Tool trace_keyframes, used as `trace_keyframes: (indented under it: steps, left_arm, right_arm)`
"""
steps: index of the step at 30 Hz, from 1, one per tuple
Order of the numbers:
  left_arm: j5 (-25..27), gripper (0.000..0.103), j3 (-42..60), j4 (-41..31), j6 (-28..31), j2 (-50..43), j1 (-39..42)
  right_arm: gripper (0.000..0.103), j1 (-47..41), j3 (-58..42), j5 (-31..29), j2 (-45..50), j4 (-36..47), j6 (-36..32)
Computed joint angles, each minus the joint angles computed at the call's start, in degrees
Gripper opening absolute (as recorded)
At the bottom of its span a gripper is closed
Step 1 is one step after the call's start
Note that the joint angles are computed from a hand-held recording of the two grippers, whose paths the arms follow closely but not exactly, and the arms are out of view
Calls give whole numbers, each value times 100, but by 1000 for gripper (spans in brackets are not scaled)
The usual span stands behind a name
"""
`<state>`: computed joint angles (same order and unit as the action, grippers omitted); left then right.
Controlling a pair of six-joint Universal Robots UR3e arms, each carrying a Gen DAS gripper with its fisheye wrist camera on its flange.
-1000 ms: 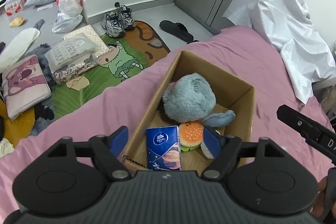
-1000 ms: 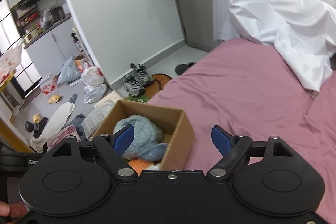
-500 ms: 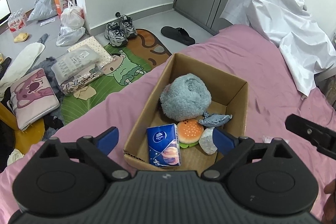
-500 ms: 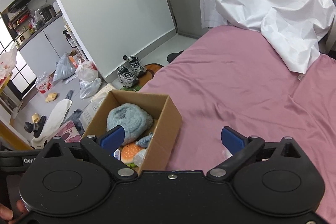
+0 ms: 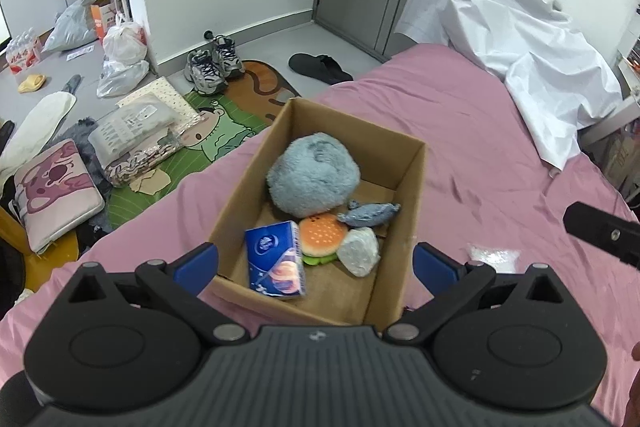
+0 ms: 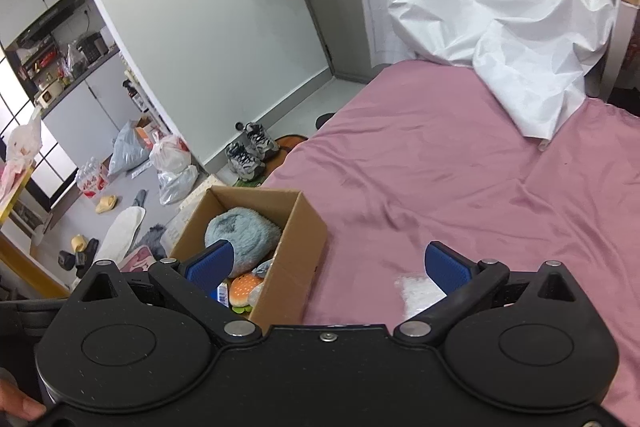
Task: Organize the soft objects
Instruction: 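Move both tools toward the black heart plush and bag of white beads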
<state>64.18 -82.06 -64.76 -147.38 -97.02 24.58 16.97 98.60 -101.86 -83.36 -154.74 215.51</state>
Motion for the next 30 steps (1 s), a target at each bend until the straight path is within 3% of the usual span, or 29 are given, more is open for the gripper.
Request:
trace_keyframes:
  steps: [16,30]
  left_arm:
    - [-84,102,-666,-59,-39,957,-231]
    - [-224,101,-1206,-65,-258,1715,-315]
  right_arm:
    - [103,-544,1341,166,-1335,-348,-156]
    - [103,-1378,2475,1041,-2677,-357,-391]
